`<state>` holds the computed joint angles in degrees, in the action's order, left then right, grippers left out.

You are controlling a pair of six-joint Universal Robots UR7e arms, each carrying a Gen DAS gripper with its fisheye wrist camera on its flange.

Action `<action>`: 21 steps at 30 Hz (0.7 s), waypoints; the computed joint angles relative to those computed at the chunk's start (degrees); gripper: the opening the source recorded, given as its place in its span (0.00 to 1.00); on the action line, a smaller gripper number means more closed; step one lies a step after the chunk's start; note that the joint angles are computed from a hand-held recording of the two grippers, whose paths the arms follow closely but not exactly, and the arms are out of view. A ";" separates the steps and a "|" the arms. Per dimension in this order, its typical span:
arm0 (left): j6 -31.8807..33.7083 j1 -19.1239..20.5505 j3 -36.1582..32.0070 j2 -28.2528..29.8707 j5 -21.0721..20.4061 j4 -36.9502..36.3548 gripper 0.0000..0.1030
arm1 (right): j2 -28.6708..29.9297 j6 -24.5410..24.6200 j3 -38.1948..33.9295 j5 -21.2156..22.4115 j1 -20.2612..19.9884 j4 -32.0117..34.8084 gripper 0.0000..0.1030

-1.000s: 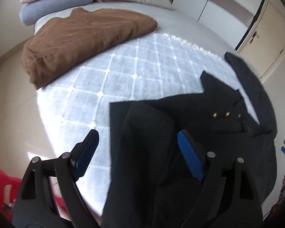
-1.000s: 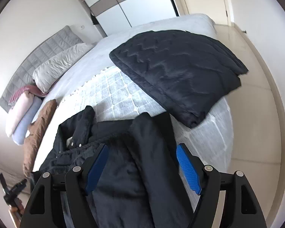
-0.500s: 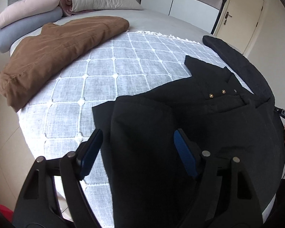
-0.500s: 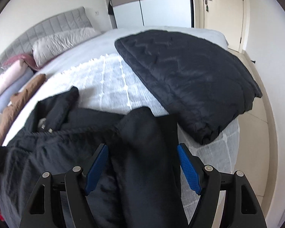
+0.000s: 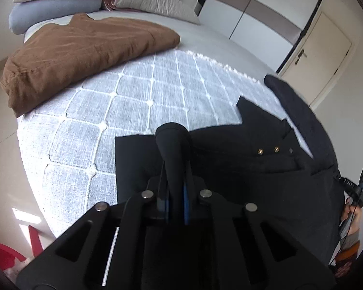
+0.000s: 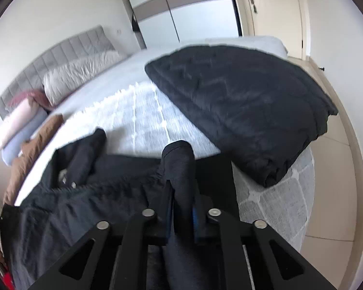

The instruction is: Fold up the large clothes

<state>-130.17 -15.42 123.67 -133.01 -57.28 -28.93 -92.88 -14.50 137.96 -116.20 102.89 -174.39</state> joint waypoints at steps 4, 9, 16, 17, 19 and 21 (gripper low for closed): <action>-4.33 -2.40 -1.45 4.74 0.18 4.09 0.08 | 0.10 -0.87 1.14 -2.56 3.35 -7.29 0.07; -9.07 -3.56 -3.35 12.97 0.86 9.21 0.08 | 3.42 -4.86 2.07 -9.76 9.63 -20.85 0.07; -14.25 1.10 -7.42 23.31 7.49 17.90 0.08 | 13.11 -15.24 -1.17 -17.02 16.55 -42.61 0.07; -14.87 3.02 -8.52 24.52 9.40 19.15 0.08 | 14.63 -16.13 -2.66 -17.79 16.99 -44.21 0.07; -15.70 6.40 -10.44 26.16 13.03 21.34 0.08 | 16.82 -16.76 -5.86 -18.42 17.20 -44.96 0.07; -15.90 11.39 -13.12 28.86 17.77 24.27 0.08 | 19.24 -18.07 -9.35 -18.52 16.81 -44.91 0.07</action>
